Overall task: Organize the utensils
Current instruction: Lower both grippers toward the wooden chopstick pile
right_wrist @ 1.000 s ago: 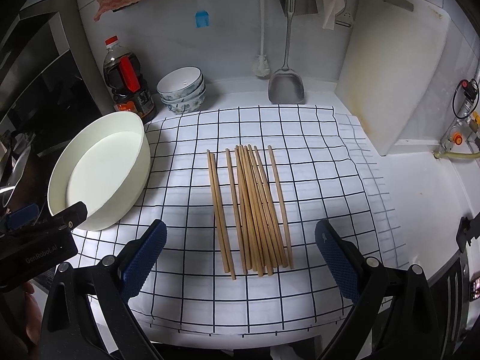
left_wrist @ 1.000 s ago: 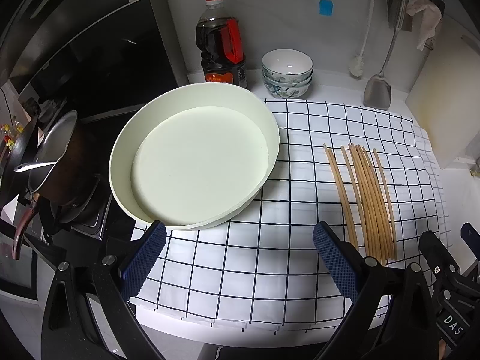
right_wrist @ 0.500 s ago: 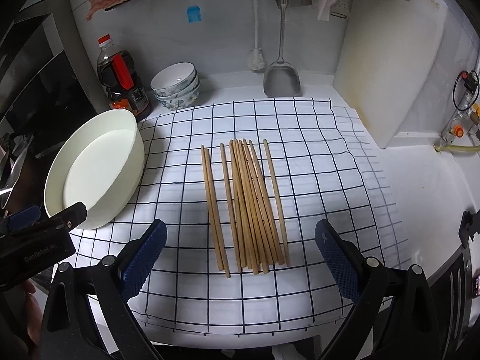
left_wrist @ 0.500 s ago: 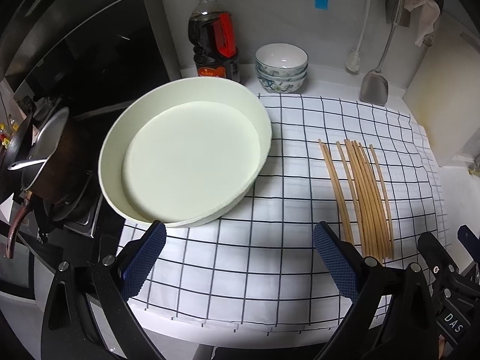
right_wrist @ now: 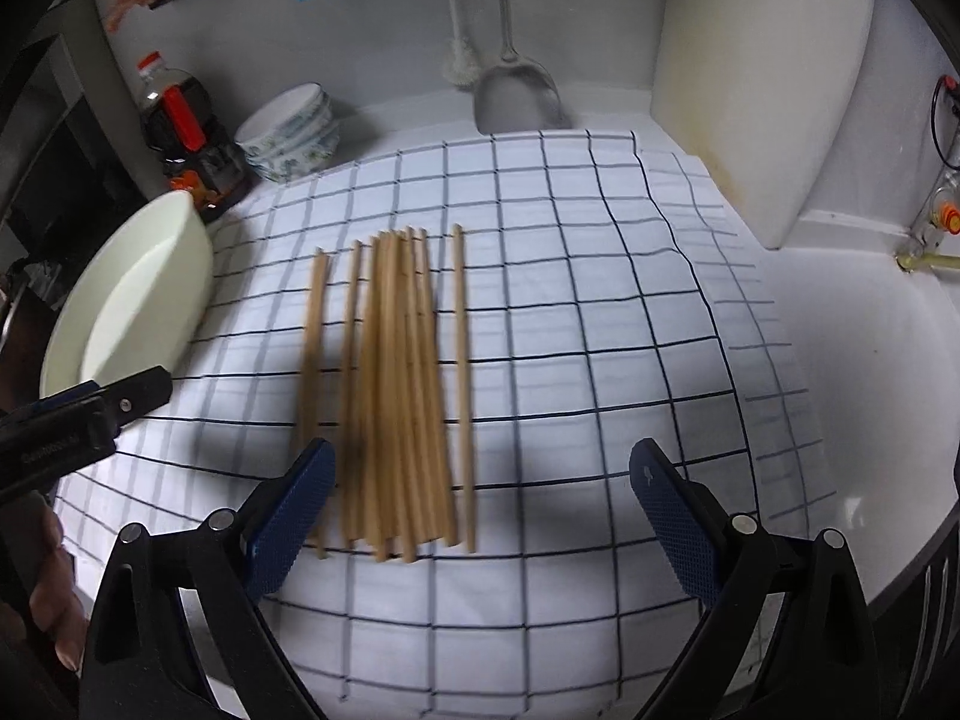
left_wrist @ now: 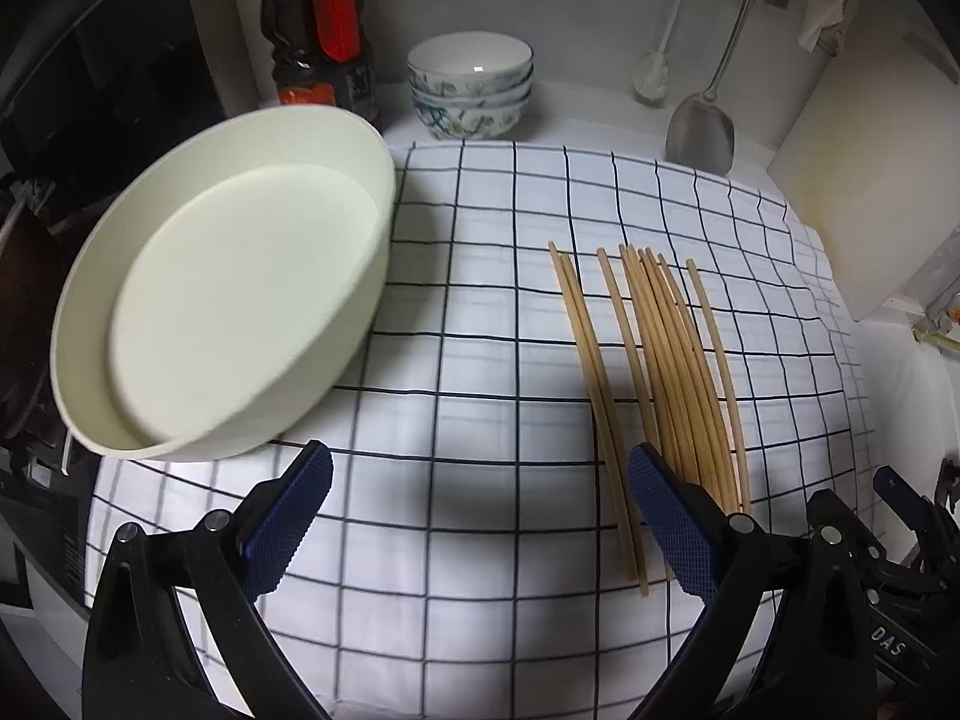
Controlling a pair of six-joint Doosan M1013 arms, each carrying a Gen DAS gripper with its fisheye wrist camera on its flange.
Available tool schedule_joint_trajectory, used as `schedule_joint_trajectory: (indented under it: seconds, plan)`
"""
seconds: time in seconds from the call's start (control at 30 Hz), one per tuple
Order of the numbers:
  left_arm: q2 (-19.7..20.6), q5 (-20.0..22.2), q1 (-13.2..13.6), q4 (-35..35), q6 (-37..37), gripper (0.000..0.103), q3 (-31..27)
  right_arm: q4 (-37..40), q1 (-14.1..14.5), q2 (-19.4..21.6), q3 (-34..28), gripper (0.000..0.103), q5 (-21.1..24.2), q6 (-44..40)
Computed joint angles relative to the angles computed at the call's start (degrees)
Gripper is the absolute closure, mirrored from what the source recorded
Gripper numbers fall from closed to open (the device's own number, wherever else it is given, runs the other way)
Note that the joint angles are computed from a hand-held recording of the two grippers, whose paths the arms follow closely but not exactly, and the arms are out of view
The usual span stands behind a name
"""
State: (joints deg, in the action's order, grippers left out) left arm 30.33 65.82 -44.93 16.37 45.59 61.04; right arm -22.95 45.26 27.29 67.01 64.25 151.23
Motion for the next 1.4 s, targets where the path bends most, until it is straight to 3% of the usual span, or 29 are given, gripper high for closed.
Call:
schedule_joint_trajectory:
  seconds: [0.2,0.7,1.4]
  plan:
    - [2.32,-1.68,-0.36,1.70,-1.79,0.006,-0.91,0.37,-1.91,0.73,2.46,0.009,-4.22,-1.83]
    - [6.01,-0.35,-0.47,4.68,-3.84,0.006,-2.98,-4.06,-3.41,5.26,-0.59,0.009,-3.17,-5.38]
    - [6.85,0.37,-0.47,3.89,-2.36,0.006,-3.26,-4.71,-3.52,5.59,-0.51,0.009,-3.37,-6.50]
